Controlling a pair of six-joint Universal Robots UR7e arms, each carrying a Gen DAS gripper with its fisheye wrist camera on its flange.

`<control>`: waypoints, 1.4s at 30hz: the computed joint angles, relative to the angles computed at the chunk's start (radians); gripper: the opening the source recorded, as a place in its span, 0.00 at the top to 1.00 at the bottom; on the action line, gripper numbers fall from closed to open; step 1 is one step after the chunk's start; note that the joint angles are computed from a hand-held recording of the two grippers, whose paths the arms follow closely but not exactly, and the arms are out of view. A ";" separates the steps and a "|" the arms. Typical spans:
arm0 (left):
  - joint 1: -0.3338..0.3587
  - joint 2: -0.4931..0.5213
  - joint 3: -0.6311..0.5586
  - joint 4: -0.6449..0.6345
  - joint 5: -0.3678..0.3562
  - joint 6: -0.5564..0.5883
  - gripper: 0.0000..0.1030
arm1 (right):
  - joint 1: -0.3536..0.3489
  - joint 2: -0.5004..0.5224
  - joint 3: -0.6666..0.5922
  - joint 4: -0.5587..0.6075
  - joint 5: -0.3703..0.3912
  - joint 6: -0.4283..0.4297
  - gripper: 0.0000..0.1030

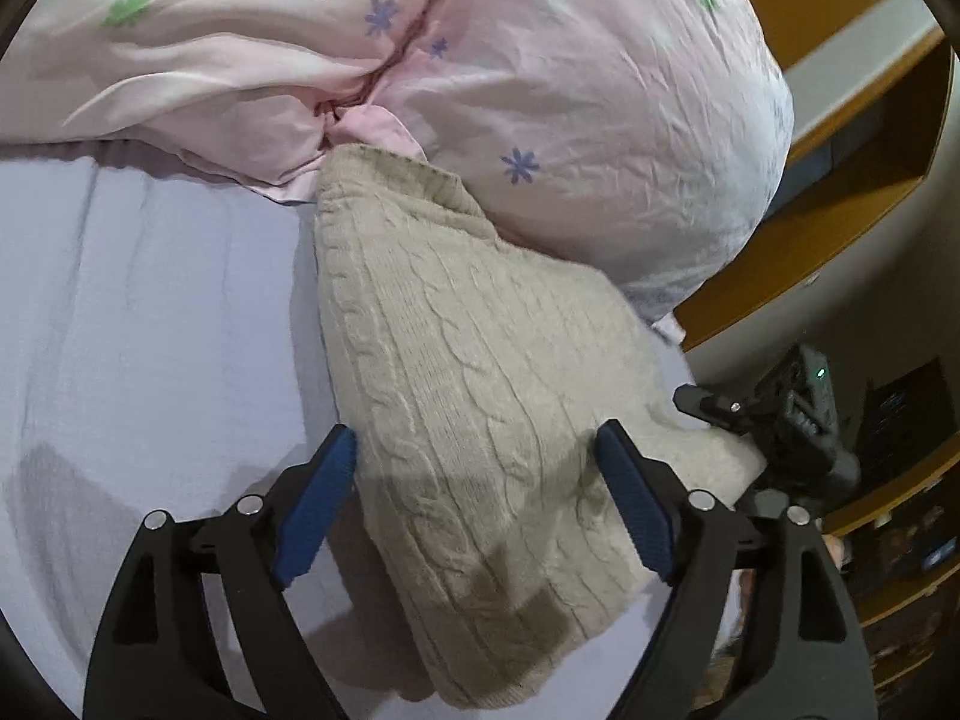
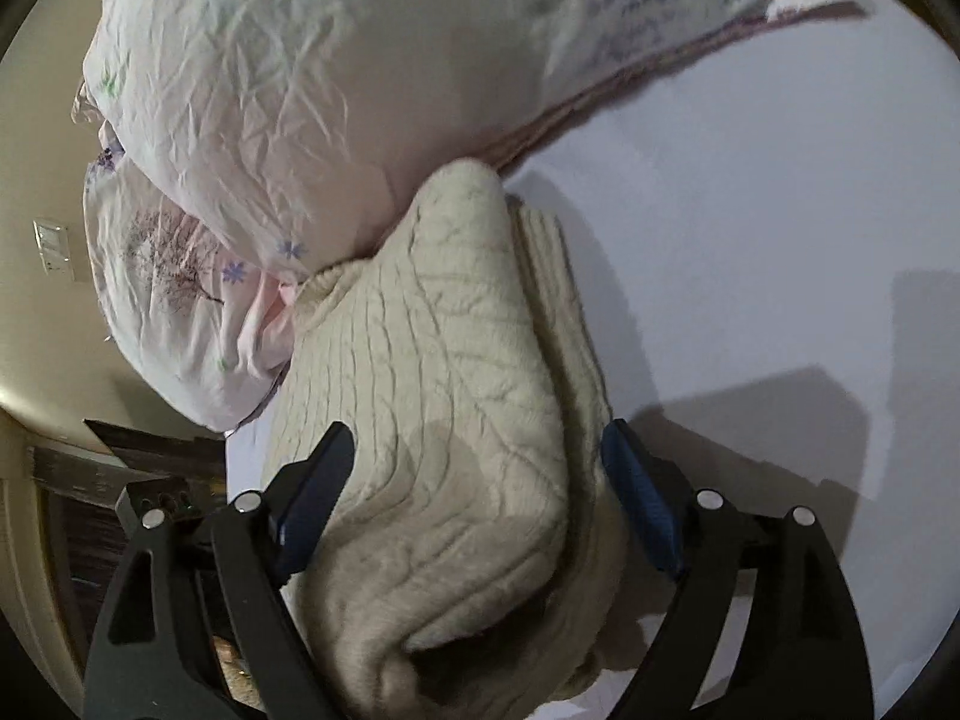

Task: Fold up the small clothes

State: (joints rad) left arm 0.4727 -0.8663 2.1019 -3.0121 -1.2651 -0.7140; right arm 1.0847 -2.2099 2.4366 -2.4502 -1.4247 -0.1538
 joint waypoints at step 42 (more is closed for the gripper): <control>-0.207 -0.473 0.326 0.206 0.199 0.038 0.39 | 0.572 0.029 0.219 -0.483 -0.293 0.003 0.42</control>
State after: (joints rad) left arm 0.2656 -1.3389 2.4283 -2.8065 -1.0657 -0.6759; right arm 1.6566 -2.1806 2.6560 -2.9331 -1.7176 -0.1509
